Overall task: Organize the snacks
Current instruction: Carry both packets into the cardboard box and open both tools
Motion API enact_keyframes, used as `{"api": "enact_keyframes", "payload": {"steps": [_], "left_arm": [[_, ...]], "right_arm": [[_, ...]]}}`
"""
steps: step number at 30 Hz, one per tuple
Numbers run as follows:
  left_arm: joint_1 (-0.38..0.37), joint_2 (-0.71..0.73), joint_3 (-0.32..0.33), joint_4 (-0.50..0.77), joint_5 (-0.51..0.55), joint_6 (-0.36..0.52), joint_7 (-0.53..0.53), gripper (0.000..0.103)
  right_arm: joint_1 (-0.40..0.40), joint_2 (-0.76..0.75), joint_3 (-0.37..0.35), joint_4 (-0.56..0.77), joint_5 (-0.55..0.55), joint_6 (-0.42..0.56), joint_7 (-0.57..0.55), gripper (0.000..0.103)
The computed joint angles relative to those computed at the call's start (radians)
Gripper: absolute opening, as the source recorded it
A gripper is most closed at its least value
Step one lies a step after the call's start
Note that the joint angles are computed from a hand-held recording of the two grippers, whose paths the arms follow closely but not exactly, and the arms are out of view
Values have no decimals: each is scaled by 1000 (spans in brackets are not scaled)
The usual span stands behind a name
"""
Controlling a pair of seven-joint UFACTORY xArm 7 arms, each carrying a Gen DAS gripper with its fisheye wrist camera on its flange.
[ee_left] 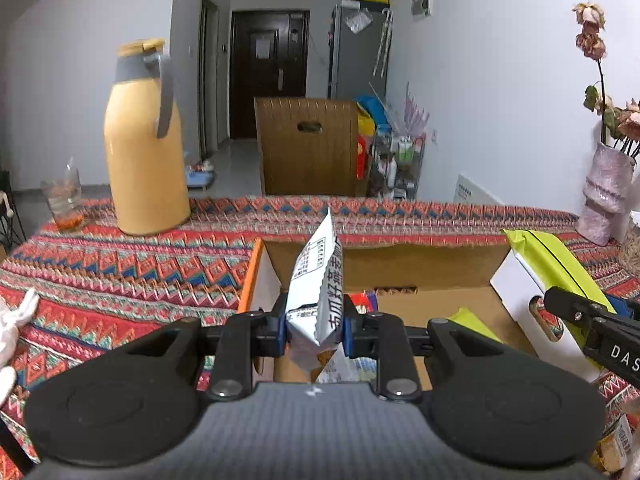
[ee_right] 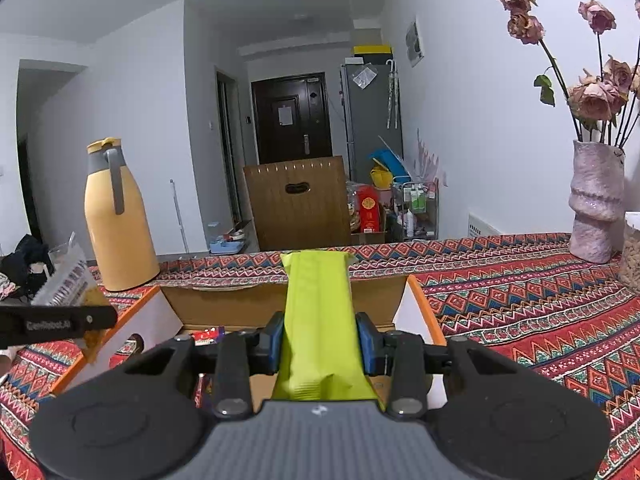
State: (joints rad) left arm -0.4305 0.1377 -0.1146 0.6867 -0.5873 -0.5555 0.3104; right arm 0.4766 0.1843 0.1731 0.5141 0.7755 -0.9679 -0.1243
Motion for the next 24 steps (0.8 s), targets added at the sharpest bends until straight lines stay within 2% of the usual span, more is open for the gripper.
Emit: {"api": "enact_keyframes", "payload": {"steps": [8, 10, 11, 12, 13, 15, 16, 18, 24], "left_arm": [[12, 14, 6, -5, 36, 15, -38, 25], [11, 11, 5, -17, 45, -1, -48, 31], [10, 8, 4, -23, 46, -9, -54, 46], [12, 5, 1, -30, 51, -23, -65, 63], [11, 5, -1, -38, 49, -48, -71, 69], [4, 4, -6, -53, 28, -98, -69, 94], [5, 2, -10, -64, 28, -126, -80, 99], [6, -3, -16, -75, 25, -163, -87, 103], [6, -12, -29, -77, 7, -166, -72, 103]], "right_arm": [[10, 34, -9, 44, 40, 83, -44, 36], [14, 35, -9, 39, 39, 77, -37, 39], [15, 34, -8, 35, 37, 72, -32, 38], [16, 34, -7, 29, 33, 60, -21, 45], [15, 30, -7, 23, 28, 57, -10, 52], [20, 31, -5, 16, 37, 30, 0, 85], [23, 32, -3, 12, 42, 13, 7, 95], [23, 27, 1, 2, 36, -10, 27, 103], [36, 25, 11, -2, 76, -41, 19, 103]]}}
